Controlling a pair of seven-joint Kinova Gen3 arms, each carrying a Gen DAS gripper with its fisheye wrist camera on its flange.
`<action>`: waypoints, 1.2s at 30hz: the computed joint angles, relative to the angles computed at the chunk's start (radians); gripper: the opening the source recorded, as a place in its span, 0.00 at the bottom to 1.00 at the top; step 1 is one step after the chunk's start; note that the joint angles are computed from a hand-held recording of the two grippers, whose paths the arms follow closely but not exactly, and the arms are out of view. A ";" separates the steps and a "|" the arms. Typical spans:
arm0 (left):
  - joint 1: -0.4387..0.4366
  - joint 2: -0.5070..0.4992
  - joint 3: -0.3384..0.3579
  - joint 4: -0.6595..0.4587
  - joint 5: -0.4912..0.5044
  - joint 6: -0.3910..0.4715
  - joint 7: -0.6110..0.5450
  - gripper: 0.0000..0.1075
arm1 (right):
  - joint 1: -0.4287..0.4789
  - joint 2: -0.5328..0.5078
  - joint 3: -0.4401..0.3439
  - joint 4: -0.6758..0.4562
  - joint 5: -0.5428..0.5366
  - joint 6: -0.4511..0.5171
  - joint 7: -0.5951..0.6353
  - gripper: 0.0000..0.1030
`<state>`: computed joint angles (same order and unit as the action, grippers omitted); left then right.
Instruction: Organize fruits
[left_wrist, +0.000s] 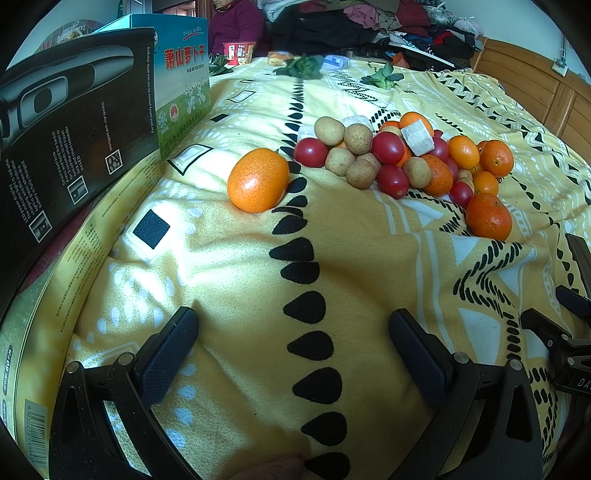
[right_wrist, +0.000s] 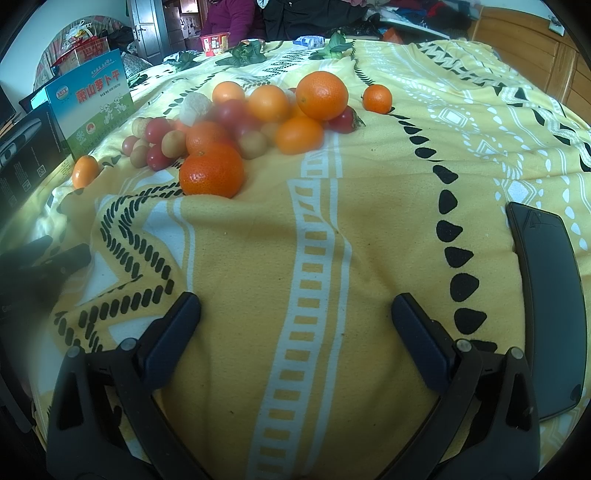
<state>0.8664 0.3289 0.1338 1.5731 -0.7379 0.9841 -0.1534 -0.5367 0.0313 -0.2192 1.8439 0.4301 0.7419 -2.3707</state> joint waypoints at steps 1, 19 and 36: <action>0.000 0.000 0.000 0.000 0.000 0.000 0.000 0.96 | 0.000 0.000 0.000 0.000 0.000 0.000 0.000 1.00; 0.014 -0.046 0.023 0.029 -0.004 0.020 0.001 0.96 | 0.000 -0.006 -0.004 -0.001 -0.002 0.006 0.000 1.00; -0.049 0.072 -0.041 -0.195 -0.053 0.153 -0.158 0.53 | 0.019 -0.017 -0.001 0.013 -0.041 -0.025 0.033 1.00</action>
